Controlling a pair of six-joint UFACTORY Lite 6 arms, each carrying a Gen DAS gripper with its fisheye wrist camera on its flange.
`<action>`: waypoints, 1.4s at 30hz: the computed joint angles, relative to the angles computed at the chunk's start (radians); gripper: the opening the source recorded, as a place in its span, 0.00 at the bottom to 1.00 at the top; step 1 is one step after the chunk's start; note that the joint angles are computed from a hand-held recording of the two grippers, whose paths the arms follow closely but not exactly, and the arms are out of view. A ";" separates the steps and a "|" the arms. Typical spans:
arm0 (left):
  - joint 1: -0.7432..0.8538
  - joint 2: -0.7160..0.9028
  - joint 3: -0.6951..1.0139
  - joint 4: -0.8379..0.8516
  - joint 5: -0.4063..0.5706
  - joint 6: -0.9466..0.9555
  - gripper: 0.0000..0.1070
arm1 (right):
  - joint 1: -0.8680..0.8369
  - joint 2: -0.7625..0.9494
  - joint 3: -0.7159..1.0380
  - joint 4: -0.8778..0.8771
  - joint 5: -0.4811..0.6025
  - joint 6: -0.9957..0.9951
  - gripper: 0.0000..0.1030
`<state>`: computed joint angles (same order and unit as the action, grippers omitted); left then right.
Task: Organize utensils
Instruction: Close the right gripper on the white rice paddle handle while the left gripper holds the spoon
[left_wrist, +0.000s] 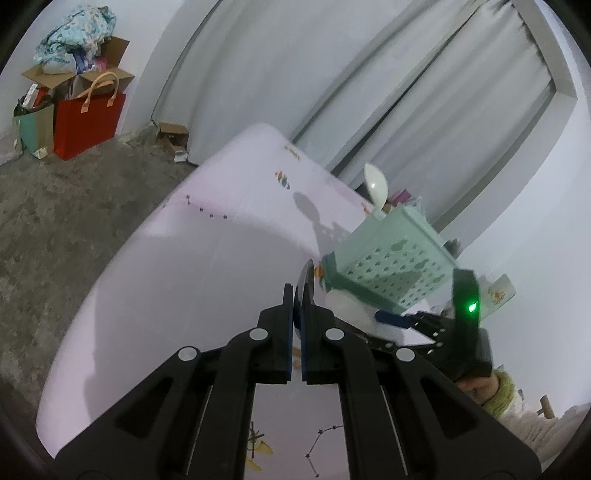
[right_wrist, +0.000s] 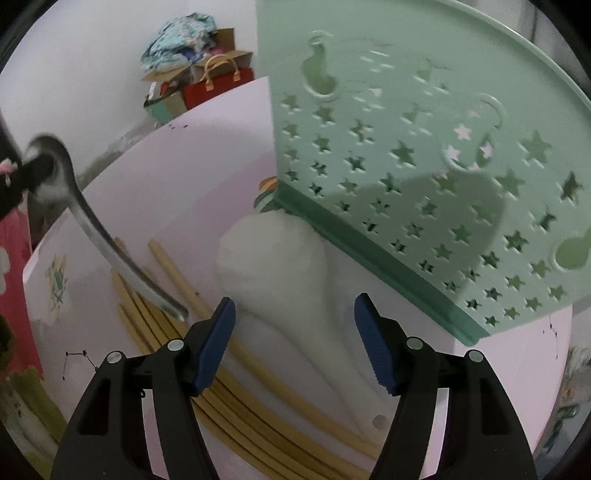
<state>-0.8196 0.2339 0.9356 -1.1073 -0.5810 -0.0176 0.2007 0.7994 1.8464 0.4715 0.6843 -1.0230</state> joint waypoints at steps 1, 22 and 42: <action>-0.004 -0.017 -0.011 0.000 -0.012 0.001 0.02 | 0.007 0.000 0.000 -0.005 0.000 -0.003 0.63; -0.046 -0.343 -0.264 -0.129 -0.169 0.032 0.02 | 0.054 0.002 0.022 -0.072 0.030 -0.063 0.63; -0.038 -0.367 -0.290 -0.166 -0.167 0.026 0.02 | 0.030 0.006 0.022 -0.037 0.079 -0.090 0.67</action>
